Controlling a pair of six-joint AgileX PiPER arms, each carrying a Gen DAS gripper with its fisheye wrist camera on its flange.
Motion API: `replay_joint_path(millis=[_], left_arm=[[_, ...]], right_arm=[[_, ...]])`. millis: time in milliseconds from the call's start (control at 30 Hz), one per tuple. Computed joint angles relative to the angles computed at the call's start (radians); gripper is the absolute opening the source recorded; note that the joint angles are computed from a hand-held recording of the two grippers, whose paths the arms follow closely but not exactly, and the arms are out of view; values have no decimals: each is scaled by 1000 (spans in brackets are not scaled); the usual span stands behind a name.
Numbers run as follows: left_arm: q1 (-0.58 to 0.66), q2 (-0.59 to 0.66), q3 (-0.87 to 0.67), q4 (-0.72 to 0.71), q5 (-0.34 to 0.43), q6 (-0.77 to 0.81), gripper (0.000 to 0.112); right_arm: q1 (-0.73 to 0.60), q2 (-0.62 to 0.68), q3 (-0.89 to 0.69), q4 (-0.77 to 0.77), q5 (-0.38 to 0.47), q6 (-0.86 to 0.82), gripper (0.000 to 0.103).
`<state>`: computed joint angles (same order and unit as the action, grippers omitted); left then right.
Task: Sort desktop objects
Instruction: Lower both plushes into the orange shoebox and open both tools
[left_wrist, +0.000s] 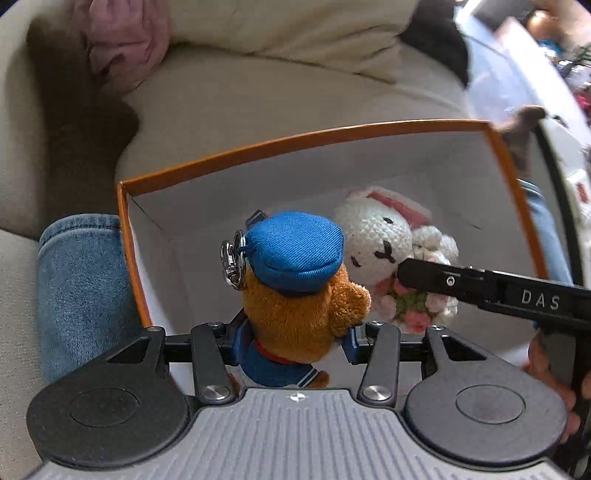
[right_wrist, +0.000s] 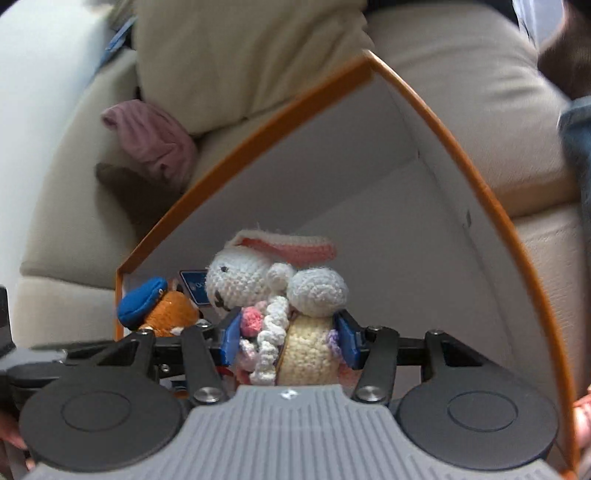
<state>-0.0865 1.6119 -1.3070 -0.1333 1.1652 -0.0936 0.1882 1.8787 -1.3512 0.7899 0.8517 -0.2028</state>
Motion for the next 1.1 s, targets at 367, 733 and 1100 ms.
replay_joint_path(millis=[367,733,1100], left_arm=[[-25,112,-68,80,6,-62,60],[27,-29,-24,60,-18,41,72],[99,-272,123,137,-101,35,71]], right_arm=[[4,62,-21,49,19,91,57],[38,74,-39,8,-28,184,58],[148,70,2,48,-148,303,58]])
